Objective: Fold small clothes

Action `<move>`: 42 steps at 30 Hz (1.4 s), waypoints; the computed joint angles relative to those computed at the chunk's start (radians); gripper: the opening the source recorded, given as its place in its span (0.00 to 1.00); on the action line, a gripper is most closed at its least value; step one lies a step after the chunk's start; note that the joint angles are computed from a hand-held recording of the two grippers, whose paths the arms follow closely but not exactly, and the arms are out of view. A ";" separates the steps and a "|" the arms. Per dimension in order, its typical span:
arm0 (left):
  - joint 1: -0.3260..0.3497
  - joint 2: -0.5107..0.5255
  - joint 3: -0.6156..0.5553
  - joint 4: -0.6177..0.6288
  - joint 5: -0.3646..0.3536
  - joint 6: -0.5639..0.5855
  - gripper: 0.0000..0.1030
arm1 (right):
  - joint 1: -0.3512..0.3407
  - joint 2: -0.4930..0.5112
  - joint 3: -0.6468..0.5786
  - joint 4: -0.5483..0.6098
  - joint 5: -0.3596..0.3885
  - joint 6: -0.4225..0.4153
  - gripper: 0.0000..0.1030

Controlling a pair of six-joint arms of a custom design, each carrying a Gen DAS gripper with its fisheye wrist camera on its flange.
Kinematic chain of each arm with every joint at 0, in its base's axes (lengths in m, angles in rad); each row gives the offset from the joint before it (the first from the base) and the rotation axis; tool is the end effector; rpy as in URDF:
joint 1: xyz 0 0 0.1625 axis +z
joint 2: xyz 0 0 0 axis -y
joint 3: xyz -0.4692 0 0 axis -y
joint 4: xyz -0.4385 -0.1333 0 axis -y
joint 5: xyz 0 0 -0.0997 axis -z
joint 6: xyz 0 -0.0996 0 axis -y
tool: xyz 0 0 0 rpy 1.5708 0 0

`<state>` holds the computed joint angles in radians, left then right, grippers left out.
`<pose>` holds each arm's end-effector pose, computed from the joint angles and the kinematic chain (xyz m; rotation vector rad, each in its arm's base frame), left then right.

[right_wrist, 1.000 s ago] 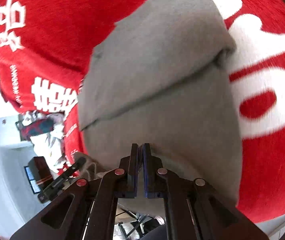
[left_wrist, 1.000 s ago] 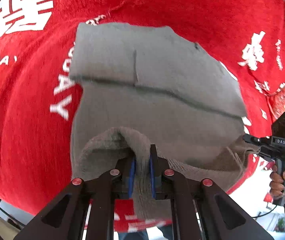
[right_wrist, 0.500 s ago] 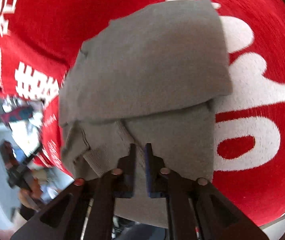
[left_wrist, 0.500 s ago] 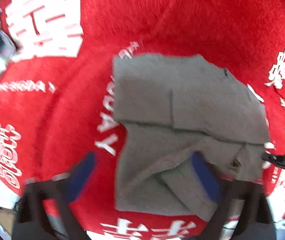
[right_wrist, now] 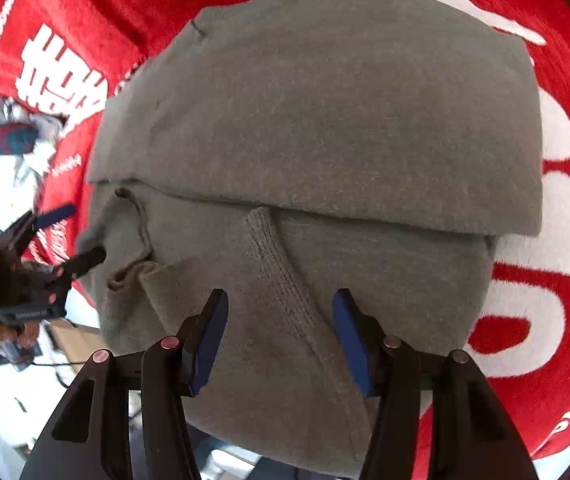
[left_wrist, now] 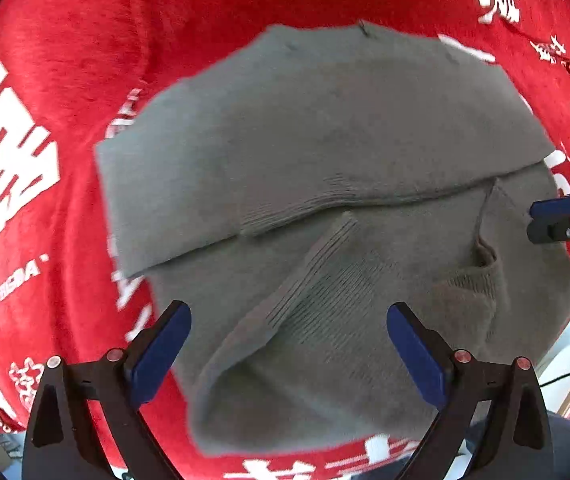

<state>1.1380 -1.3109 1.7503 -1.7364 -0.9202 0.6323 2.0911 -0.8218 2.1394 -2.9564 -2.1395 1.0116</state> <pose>-0.0725 -0.6186 0.3261 1.3634 2.0857 0.4248 0.3348 -0.4242 0.0047 -0.6856 -2.6236 0.6159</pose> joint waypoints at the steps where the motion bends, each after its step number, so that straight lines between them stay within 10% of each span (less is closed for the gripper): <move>1: 0.004 0.012 -0.003 0.009 -0.007 -0.013 0.96 | 0.002 0.003 -0.009 0.019 -0.007 -0.004 0.58; 6: 0.021 0.048 -0.036 0.054 -0.059 -0.023 0.80 | 0.021 0.026 -0.074 0.143 -0.053 -0.010 0.58; 10: 0.033 0.062 -0.066 0.113 -0.110 0.002 0.23 | 0.047 0.074 -0.173 0.357 -0.103 0.019 0.50; 11: 0.036 0.059 -0.073 0.120 -0.128 0.014 0.07 | 0.058 0.090 -0.202 0.424 -0.127 0.028 0.25; 12: 0.037 0.056 -0.078 0.120 -0.135 0.020 0.07 | 0.067 0.096 -0.217 0.449 -0.132 0.035 0.09; 26: 0.044 0.080 -0.338 0.128 -0.294 -0.039 0.07 | 0.214 -0.062 -0.265 0.727 -0.400 0.298 0.09; 33: 0.034 0.170 -0.380 -0.051 -0.322 -0.063 0.07 | 0.101 -0.107 -0.247 0.560 -0.493 0.076 0.09; 42: 0.041 0.315 -0.316 -0.267 -0.185 -0.084 0.07 | -0.119 -0.094 -0.153 0.235 -0.359 -0.085 0.09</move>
<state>1.1793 -0.9960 1.4345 -2.0032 -1.1056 0.5487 1.9724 -0.9157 1.9863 -2.7217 -2.4982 0.9267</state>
